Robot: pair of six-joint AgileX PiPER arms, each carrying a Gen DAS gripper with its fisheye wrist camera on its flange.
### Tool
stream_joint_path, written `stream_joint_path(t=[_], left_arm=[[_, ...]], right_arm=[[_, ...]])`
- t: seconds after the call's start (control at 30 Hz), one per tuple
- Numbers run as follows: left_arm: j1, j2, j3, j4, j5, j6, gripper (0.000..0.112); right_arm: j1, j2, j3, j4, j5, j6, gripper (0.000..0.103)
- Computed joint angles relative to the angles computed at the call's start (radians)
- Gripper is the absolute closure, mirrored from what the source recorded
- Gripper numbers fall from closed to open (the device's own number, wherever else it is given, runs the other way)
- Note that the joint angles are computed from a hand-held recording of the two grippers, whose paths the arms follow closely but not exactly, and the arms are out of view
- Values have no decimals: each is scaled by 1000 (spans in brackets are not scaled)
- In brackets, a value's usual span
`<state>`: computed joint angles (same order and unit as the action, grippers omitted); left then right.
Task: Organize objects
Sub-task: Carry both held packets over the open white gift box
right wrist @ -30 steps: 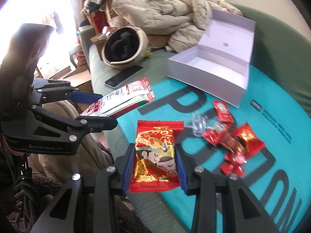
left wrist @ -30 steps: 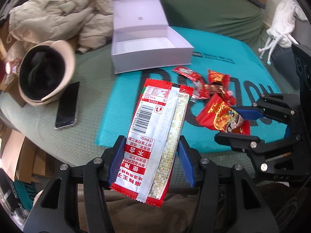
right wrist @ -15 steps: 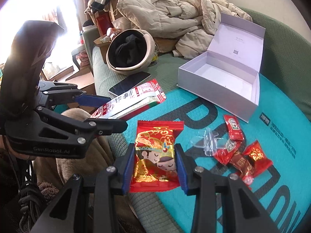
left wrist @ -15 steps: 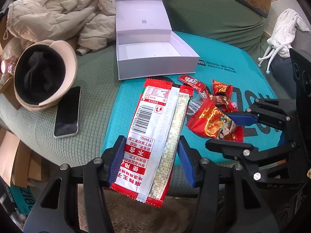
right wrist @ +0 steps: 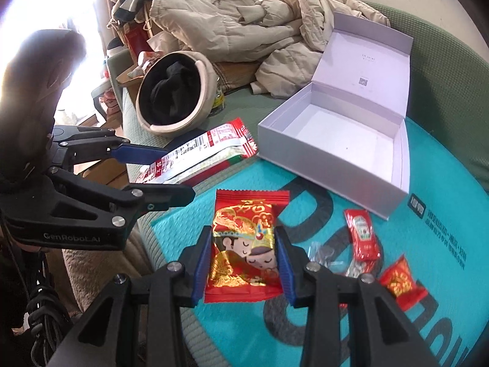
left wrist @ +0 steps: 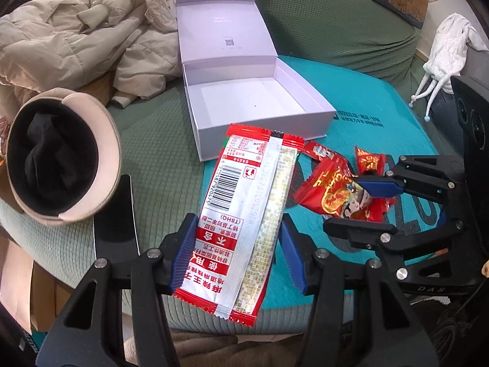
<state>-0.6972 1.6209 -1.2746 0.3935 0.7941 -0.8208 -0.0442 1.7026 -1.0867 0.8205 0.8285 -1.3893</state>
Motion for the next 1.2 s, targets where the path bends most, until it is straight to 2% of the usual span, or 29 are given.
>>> stream_joint_path(t=[0.2, 0.77, 1.2], left_arm=[[39, 43, -64, -41, -3, 86, 60], [79, 215, -330, -85, 88, 181, 60], [176, 331, -476, -204, 91, 386, 60]], right_arm=[[17, 39, -71, -19, -4, 55, 63], [-8, 148, -295, 0, 67, 13, 64], [30, 270, -471, -83, 39, 162, 64]])
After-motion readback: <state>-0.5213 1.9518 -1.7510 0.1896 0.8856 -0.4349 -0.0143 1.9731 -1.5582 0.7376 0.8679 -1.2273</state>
